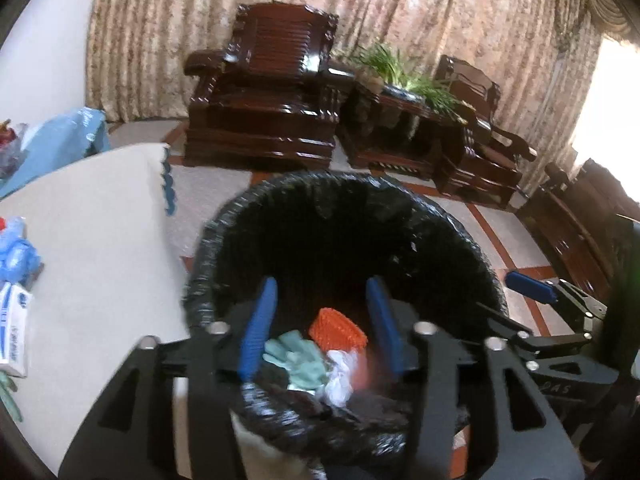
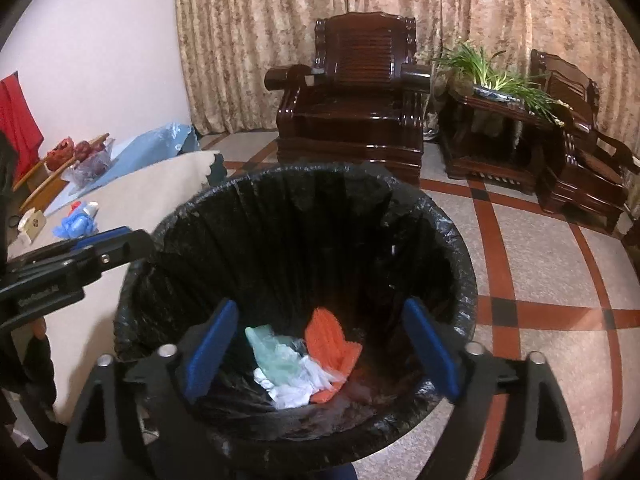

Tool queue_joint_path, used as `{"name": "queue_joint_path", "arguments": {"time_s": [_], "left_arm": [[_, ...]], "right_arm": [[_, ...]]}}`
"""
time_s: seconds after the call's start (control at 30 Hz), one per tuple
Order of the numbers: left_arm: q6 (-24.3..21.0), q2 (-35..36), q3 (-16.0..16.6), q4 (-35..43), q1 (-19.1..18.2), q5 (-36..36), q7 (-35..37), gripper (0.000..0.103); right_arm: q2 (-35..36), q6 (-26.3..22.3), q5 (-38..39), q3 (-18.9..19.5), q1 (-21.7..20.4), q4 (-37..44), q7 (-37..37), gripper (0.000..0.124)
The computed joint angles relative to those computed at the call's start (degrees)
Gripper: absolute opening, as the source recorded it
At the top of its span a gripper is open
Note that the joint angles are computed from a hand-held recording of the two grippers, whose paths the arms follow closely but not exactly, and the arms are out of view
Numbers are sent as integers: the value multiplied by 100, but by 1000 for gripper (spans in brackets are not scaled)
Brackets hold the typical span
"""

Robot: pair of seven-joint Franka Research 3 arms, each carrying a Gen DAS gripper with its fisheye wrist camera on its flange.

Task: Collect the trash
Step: 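Carry the tissue and glove over the black bin and open both grippers, then move both tools back over the remaining items on the table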

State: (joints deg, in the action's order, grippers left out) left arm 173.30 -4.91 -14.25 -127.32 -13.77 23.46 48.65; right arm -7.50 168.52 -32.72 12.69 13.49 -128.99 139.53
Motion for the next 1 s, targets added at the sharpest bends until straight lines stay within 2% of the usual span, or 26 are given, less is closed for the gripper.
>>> {"name": "queue_joint_path", "arguments": {"time_s": [0.03, 0.07, 0.13, 0.3, 0.67, 1.0], "left_arm": [[-5, -88, -59, -33, 117, 305, -287, 68], [-15, -262, -173, -125, 336, 818, -772, 71], [-57, -562, -296, -300, 628, 1343, -1285, 82], [-396, -1265, -354, -662, 970, 1716, -1755, 89], [-1080, -2880, -179, -1781, 1644, 1618, -1958, 90], [-1274, -3316, 63, -2233, 2047, 1402, -1798, 88]], "right_arm": [[18, 3, 45, 5, 24, 43, -13, 96], [26, 51, 141, 1, 75, 75, -57, 97], [77, 125, 279, 16, 163, 171, -182, 97], [307, 264, 203, 97, 374, 548, -251, 97], [1183, 294, 205, -262, 1377, 1677, -771, 97], [2204, 357, 932, -475, 2114, 2804, -1835, 97]]}}
